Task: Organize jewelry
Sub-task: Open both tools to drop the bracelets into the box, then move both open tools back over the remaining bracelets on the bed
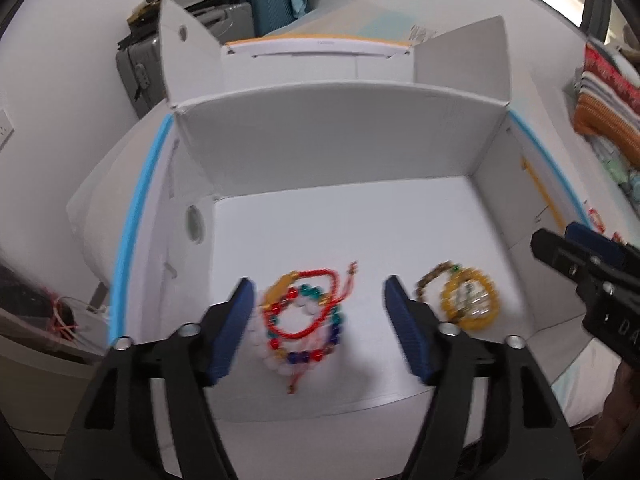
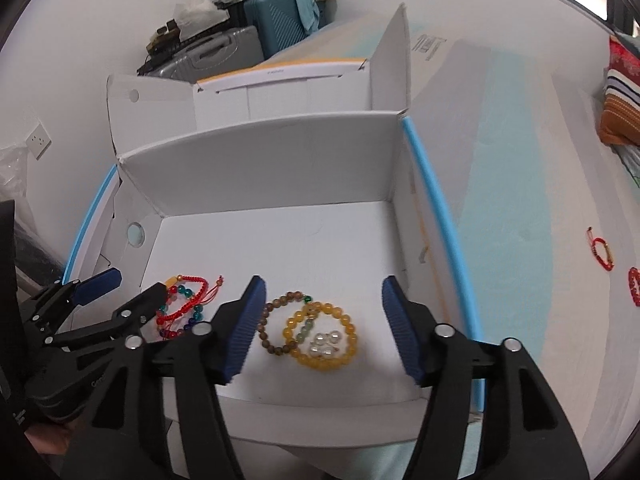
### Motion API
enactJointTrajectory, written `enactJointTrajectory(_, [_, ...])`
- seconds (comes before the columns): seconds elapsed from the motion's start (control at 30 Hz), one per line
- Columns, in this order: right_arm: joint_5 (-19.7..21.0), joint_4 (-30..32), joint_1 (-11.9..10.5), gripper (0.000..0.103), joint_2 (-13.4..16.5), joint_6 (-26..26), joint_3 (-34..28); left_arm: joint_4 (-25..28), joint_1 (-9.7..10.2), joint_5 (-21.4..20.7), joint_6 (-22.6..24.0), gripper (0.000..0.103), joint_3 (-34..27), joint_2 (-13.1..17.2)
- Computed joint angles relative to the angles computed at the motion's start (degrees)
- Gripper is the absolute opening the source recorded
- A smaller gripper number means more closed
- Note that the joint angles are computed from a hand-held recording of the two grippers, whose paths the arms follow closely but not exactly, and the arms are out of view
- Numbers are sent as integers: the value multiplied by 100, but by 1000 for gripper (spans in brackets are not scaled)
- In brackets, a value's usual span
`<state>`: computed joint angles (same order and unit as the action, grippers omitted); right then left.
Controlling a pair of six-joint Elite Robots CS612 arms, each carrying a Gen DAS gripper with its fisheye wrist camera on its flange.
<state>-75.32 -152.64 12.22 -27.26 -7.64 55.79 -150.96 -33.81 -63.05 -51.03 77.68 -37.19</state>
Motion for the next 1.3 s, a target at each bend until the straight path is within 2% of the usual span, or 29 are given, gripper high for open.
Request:
enactJointTrajectory(0.07, [-17, -147, -52, 67, -42, 36, 89, -60, -45, 46, 41, 74, -89, 45])
enactJointTrajectory(0.13, [-1, -263, -125, 70, -77, 125, 162, -51, -91, 143, 92, 78, -200, 89])
enactJointTrajectory(0.2, [313, -219, -214, 70, -104, 91, 201, -80, -134, 231, 151, 85, -300, 127])
enactJointTrajectory(0.27, [31, -558, -234, 77, -158, 78, 332, -185, -189, 365, 238, 91, -406, 174])
enactJointTrajectory(0.37, [165, -759, -343, 81, -238, 167, 485, -123, -254, 531, 275, 96, -574, 230])
enactJointTrajectory(0.63, [-26, -1158, -570, 95, -390, 233, 780, -103, -373, 513, 452, 97, -1047, 421])
enactJointTrajectory(0.9, [-258, -1431, -866, 95, -511, 401, 1043, -165, -526, 557, 782, 97, -1743, 753])
enactJointTrajectory(0.97, [-389, -1589, -964, 95, -493, 554, 1060, -164, -560, 547, 901, 97, -2040, 903])
enactJointTrajectory(1.1, [-530, -1512, -1160, 95, -375, 680, 910, 107, -587, 394, 1056, 97, -2817, 1295])
enactJointTrajectory(1.2, [-678, -1394, -1309, 95, -226, 725, 709, 334, -621, 324, 1260, 97, -3585, 1704])
enactJointTrajectory(1.3, [-813, -1207, -1460, 95, -56, 790, 480, 847, -627, 150, 1425, 97, -4735, 2308])
